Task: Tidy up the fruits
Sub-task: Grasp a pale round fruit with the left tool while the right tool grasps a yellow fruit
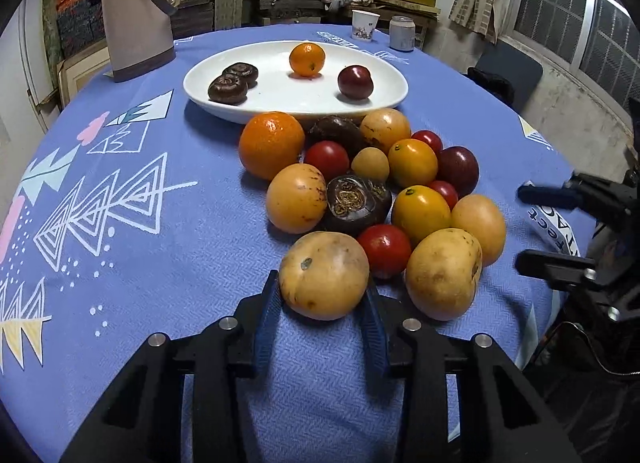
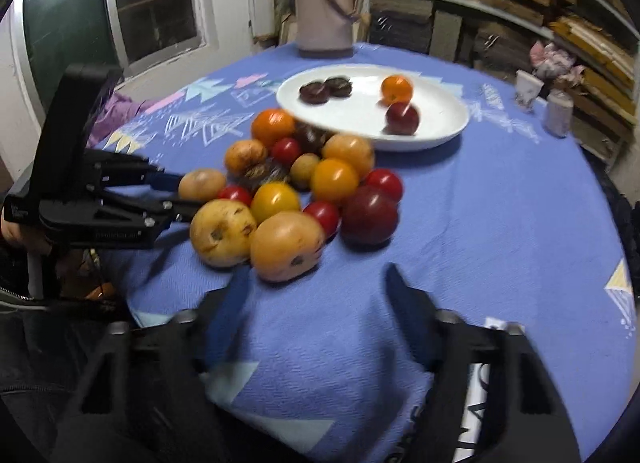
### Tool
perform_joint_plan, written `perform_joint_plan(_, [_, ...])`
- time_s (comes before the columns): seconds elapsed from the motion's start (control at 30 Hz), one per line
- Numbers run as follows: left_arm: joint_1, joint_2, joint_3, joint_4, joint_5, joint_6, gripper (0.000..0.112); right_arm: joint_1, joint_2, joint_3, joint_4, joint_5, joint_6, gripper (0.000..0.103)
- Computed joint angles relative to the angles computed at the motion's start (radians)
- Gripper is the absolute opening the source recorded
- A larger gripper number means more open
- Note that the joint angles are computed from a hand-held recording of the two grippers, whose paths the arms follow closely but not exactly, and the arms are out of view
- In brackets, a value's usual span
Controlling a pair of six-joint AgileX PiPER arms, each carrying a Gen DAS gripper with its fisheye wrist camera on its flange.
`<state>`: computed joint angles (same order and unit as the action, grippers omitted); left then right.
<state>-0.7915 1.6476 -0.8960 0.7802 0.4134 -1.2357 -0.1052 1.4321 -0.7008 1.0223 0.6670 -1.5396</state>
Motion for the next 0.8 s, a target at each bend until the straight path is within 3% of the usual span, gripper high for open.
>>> perform_joint_plan(0.37, [-0.004, -0.007, 0.018, 0.048, -0.010, -0.032, 0.040, 0.067, 0.112, -0.051, 0.041, -0.018, 0.008, 0.061])
perform_joint_plan(0.47, [0.002, -0.009, 0.022, 0.044, -0.023, -0.023, 0.041, 0.053, 0.159, -0.082, 0.059, 0.016, 0.005, 0.061])
perform_joint_plan(0.57, [0.006, -0.010, 0.024, 0.029, -0.042, 0.002, 0.050, 0.055, 0.182, -0.093, 0.080, 0.024, -0.013, 0.057])
perform_joint_plan(0.6, [0.004, -0.011, 0.023, 0.031, -0.042, 0.001, 0.059, 0.060, 0.182, -0.093, 0.080, 0.030, -0.021, 0.045])
perform_joint_plan(0.63, [-0.001, -0.010, 0.021, 0.040, -0.029, -0.013, 0.066, 0.063, 0.180, -0.093, 0.073, 0.032, -0.018, 0.045])
perform_joint_plan(0.7, [0.003, -0.010, 0.018, 0.024, -0.020, -0.004, 0.068, 0.079, 0.166, -0.088, 0.053, 0.010, 0.003, 0.045])
perform_joint_plan(0.8, [0.007, -0.014, 0.022, 0.014, -0.032, 0.004, 0.066, 0.060, 0.170, -0.097, 0.037, 0.046, 0.024, 0.045])
